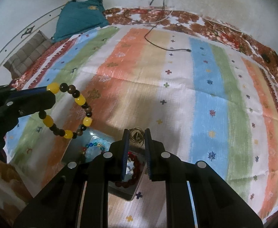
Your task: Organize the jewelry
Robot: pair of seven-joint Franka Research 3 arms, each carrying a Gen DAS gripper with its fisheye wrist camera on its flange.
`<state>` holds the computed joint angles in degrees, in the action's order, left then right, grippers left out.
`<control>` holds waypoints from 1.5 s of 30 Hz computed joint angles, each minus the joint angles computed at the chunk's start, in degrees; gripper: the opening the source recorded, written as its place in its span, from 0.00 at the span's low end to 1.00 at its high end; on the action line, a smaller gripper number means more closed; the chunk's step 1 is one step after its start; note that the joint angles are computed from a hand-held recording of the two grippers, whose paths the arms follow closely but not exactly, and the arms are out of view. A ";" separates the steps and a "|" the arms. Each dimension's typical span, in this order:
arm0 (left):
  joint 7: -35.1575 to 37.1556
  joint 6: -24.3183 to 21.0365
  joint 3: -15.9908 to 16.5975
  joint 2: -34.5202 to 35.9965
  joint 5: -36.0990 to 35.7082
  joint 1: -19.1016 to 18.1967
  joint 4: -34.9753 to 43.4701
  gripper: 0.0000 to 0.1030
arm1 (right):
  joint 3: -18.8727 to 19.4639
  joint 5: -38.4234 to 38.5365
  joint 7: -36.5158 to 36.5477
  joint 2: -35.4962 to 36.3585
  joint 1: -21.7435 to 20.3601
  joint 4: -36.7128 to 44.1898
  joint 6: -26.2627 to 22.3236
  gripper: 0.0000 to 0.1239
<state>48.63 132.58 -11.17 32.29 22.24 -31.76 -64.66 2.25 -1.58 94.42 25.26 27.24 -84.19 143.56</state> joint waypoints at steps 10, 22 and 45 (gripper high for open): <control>-1.32 2.17 -0.74 -2.65 -0.28 0.28 -4.74 0.09 | 0.71 0.15 -0.46 -2.75 0.48 -4.36 1.72 0.14; -6.39 -0.33 -0.38 -6.35 2.06 0.32 -9.83 0.35 | 1.11 0.73 -0.15 -5.69 -0.17 -8.41 3.18 0.34; -8.00 6.91 -3.37 -14.43 2.67 2.58 -22.77 0.73 | 3.18 4.11 0.33 -16.83 -2.90 -20.66 10.83 0.69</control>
